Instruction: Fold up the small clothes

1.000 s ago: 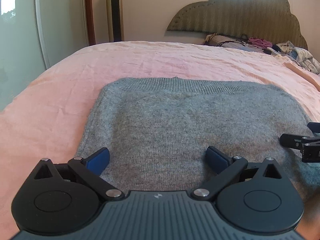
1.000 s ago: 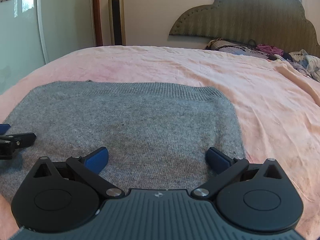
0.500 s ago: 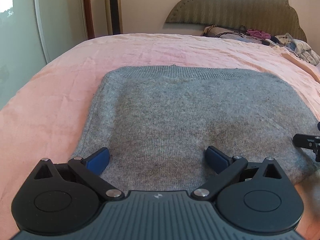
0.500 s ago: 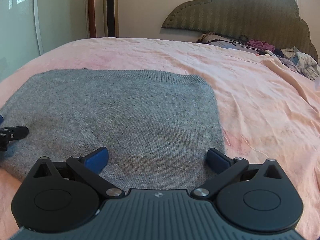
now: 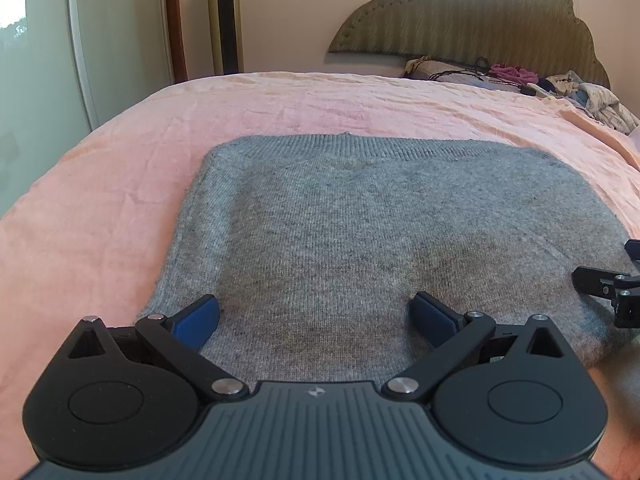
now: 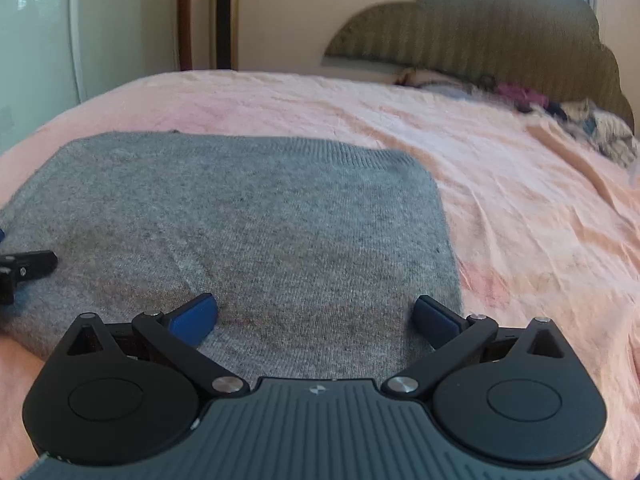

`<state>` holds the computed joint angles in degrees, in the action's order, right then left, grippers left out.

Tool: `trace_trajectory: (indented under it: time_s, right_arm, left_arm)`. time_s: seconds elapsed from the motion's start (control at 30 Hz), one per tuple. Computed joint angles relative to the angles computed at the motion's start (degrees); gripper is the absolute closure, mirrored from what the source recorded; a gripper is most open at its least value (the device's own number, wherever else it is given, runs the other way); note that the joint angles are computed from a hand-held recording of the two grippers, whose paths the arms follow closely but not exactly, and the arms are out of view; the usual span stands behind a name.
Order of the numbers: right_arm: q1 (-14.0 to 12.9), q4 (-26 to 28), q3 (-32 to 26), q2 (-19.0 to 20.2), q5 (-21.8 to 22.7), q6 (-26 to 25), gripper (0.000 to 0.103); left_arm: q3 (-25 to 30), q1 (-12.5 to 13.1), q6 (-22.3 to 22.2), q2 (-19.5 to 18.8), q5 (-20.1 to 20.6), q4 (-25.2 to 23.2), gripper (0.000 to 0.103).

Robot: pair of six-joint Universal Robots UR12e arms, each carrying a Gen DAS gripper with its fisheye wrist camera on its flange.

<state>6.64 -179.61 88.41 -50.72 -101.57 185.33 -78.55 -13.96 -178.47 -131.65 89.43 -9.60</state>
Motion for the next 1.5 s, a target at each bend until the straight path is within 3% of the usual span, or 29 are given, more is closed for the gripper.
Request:
trace_trajectory:
  time_s: [0.53,0.77,1.33,1.43,1.5]
  right_arm:
    - [-0.2,-0.5,0.4,-0.2,0.5,0.5,0.000]
    - [0.5,2.1,0.3,-0.8,-1.6,1.4,0.000]
    - [0.1,0.2,1.1,-0.7,-0.3,2.5,0.000]
    - [0.1,0.1,1.2,-0.7,-0.2,2.6,0.000]
    - [0.1,0.0,1.3,-0.8,0.0,2.6,0.000]
  left_arm:
    - [0.0,0.0,0.0,0.0,0.0,0.1,0.000]
    - [0.0,0.1,0.1,0.0,-0.1,0.1,0.000]
    - [0.0,0.0,0.1,0.1,0.0,-0.1,0.000]
    - [-1.7,-0.4,-4.1,1.4,3.8,0.8,0.000]
    - [-4.2,0.2,-9.0,3.0,3.2,2.5,0.000]
